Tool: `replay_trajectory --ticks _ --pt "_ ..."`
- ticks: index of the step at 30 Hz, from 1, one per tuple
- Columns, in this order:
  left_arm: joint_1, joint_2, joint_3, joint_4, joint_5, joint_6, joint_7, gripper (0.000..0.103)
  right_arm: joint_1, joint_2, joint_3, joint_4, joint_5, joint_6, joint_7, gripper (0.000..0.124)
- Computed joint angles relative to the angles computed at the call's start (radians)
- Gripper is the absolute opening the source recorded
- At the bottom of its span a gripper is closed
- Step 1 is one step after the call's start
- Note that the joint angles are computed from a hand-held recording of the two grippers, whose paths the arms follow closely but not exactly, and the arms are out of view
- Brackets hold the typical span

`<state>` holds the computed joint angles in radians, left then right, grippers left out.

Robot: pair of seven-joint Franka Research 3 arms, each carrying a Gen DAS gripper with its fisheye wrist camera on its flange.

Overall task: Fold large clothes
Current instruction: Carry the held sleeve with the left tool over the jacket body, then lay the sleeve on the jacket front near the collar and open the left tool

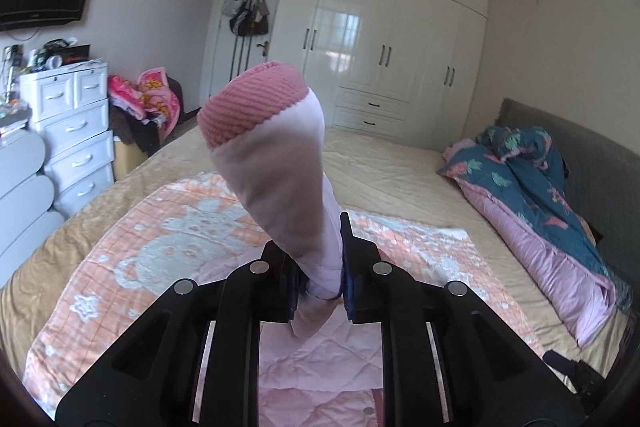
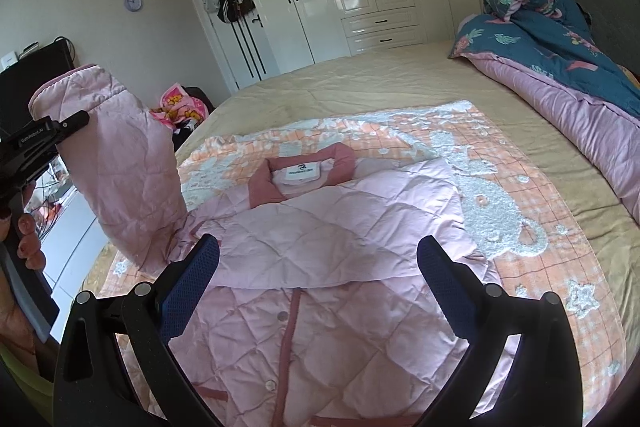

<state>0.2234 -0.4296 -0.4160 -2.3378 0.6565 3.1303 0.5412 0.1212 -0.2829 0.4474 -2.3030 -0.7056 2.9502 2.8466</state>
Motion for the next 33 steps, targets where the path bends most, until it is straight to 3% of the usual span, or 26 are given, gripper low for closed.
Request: replay_trajectory --ticks 7,14,25,33 --pt "0.008 0.071 -0.067 0.043 0.071 -0.022 -0.027 0.009 -0.022 -0.02 -0.007 -0.043 0.019 0.019 0.005 0.099" --pt "-0.016 0.169 -0.11 0.101 0.224 -0.073 -0.101 0.009 -0.053 -0.033 -0.005 -0.089 0.063 0.009 0.011 0.099" --pt "-0.165 0.363 -0.088 0.178 0.393 -0.193 -0.149 0.011 -0.132 -0.087 0.009 -0.189 0.129 0.053 0.029 0.099" --pt "-0.291 0.466 -0.027 0.214 0.402 -0.261 -0.108 0.015 -0.17 -0.127 0.019 -0.262 0.253 0.089 -0.046 0.099"
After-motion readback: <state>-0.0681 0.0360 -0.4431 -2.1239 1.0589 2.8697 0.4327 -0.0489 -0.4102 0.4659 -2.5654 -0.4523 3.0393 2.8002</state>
